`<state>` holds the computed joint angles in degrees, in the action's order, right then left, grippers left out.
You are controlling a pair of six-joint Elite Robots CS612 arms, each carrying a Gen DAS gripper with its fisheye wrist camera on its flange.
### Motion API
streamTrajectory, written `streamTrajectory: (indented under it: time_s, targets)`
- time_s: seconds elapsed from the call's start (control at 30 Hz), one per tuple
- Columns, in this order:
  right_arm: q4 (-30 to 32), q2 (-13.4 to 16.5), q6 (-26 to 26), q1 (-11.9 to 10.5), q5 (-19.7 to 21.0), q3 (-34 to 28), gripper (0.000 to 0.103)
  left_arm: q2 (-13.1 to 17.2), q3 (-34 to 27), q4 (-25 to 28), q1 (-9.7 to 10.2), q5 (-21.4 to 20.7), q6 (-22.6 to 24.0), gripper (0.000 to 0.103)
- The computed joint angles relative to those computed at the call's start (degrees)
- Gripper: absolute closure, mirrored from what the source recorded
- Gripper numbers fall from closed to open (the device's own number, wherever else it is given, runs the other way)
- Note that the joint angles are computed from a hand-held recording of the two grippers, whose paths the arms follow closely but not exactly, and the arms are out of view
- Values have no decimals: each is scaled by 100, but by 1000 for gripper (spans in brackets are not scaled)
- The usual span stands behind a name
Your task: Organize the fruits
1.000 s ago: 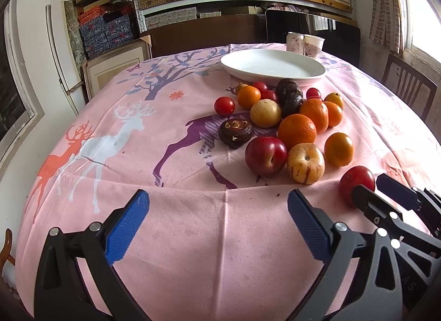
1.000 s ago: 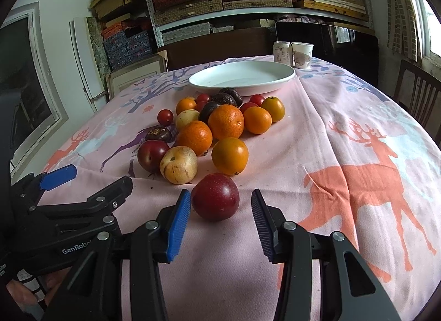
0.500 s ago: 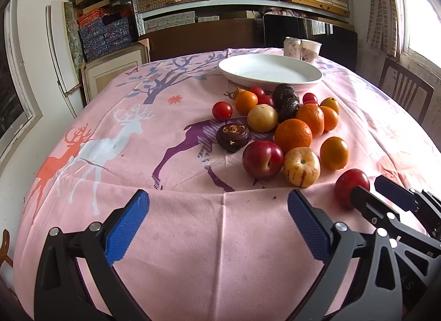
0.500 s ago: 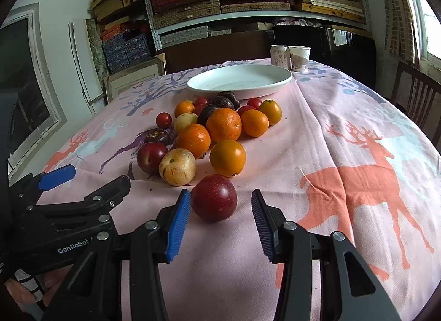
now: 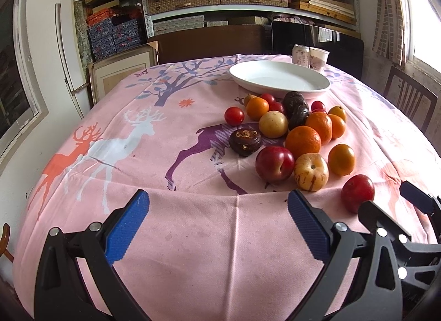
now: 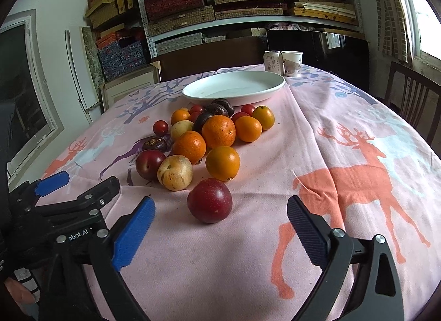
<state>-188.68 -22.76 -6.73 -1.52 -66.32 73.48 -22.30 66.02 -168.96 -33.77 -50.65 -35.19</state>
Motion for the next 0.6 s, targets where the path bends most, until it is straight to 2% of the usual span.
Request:
streamTrajectory:
  time_s: [0.47,0.6]
  targets:
    - [-83,33,349,-91,392,15,4,18,22,-312,-4,-174,319,4]
    - [-37,32,330,-81,382,-1,4,21,4,-269,4,-196,284,4]
